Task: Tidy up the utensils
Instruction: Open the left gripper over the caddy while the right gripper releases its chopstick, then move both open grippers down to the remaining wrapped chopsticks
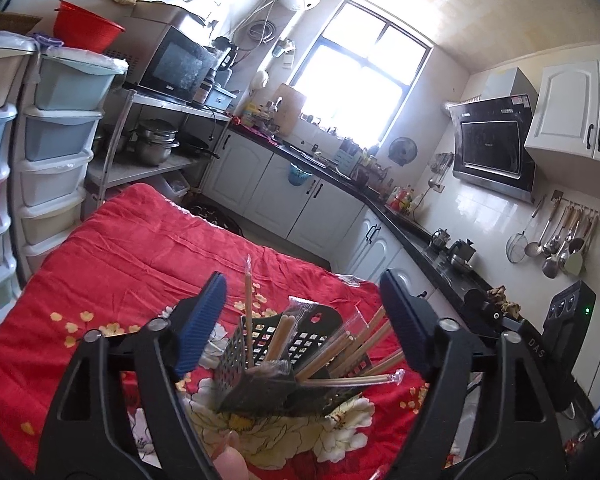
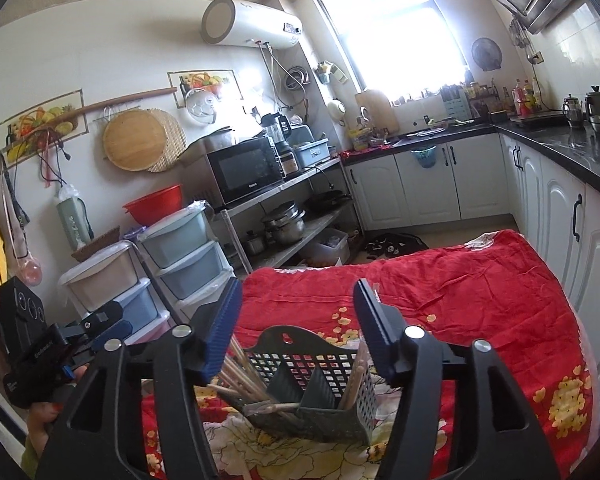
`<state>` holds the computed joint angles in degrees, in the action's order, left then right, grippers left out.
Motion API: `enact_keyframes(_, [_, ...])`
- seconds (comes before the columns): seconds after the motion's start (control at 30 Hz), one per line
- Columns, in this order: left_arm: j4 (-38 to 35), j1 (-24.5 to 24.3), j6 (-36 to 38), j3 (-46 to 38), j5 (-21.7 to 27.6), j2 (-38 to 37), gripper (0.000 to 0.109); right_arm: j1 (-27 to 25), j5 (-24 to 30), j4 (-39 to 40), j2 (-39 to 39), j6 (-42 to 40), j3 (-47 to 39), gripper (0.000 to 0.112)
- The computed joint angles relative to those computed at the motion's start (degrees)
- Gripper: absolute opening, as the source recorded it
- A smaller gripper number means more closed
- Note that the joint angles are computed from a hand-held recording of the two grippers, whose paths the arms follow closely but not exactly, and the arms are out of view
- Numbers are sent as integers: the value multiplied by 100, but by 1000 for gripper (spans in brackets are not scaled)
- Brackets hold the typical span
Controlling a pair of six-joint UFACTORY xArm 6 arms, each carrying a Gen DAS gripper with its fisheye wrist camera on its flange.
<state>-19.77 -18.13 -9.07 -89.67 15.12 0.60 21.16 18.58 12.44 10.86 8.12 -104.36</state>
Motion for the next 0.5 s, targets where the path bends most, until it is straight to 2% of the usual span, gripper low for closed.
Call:
enact_keyframes(0.23, [-21, -28, 11, 376, -130, -295, 92, 63, -46, 250, -230, -228, 248, 71])
enact_keyframes(0.33, [-15, -31, -13, 518, -178, -400, 92, 91, -56, 391, -311, -348, 334, 76])
enact_keyframes(0.5, [-179, -9, 52, 759, -212, -572, 92, 153, -67, 624, -460, -547, 516, 79])
